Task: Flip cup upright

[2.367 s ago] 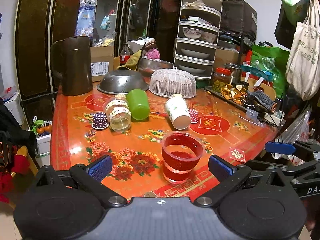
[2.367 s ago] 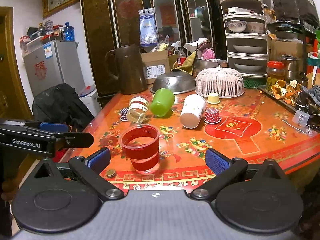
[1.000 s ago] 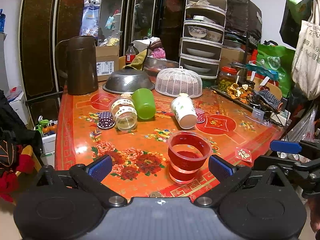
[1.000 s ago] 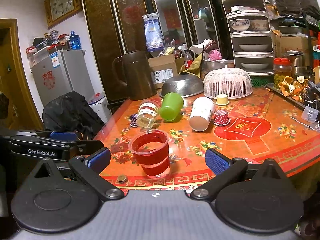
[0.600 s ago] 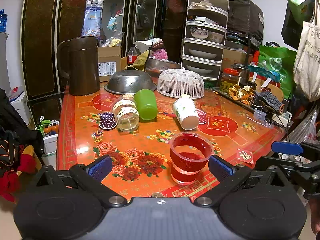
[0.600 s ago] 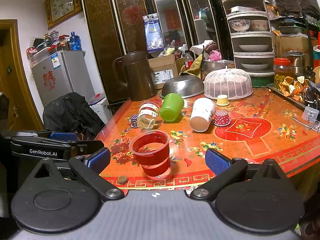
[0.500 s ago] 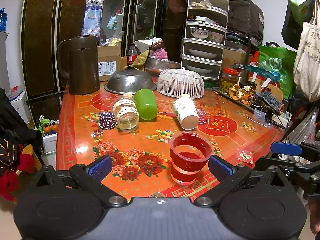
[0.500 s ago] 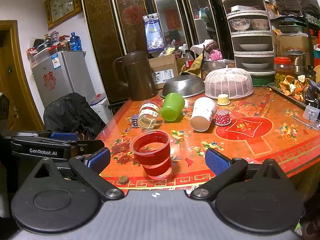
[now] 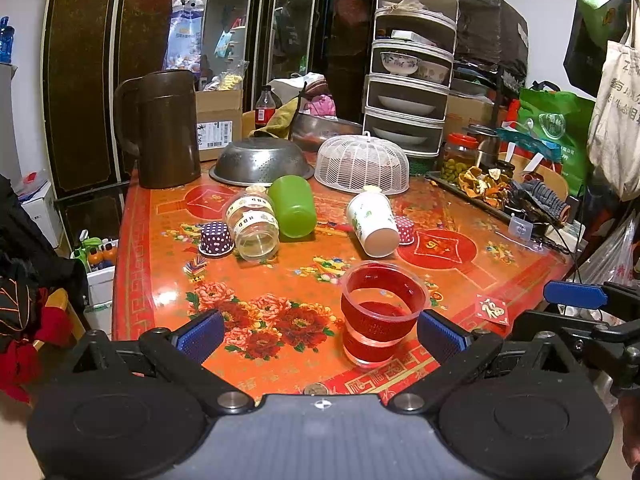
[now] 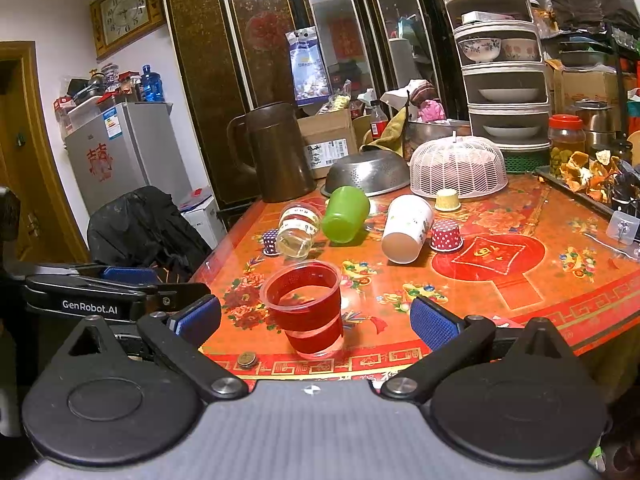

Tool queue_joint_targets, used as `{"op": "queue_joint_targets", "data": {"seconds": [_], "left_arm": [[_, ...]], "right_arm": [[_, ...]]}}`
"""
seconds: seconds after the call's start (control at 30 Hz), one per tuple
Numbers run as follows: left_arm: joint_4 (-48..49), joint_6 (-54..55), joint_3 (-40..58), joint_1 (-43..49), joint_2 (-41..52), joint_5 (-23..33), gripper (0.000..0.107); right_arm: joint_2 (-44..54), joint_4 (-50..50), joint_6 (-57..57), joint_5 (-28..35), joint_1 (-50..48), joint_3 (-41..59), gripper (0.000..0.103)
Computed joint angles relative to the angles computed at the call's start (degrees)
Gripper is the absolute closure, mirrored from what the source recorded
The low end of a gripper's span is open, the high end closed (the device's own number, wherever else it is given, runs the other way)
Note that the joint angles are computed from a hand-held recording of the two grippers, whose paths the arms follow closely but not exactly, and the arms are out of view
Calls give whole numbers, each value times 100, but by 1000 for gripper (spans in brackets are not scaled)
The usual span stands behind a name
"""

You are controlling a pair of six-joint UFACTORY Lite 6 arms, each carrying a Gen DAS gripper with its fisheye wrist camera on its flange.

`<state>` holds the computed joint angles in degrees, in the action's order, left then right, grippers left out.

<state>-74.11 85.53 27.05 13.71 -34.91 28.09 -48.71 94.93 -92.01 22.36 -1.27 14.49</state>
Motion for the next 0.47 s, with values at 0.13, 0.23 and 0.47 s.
{"op": "queue_joint_targets", "data": {"seconds": [0.13, 0.23, 0.47], "left_arm": [[-70, 86, -54, -11, -49, -25, 4], [-190, 230, -132, -30, -139, -61, 4], [-280, 364, -182, -136, -237, -225, 4]], "right_arm": [[5, 8, -6, -9, 8, 1, 1], [-8, 18, -5, -26, 27, -3, 1], [16, 182, -185, -25, 35, -44, 1]]}}
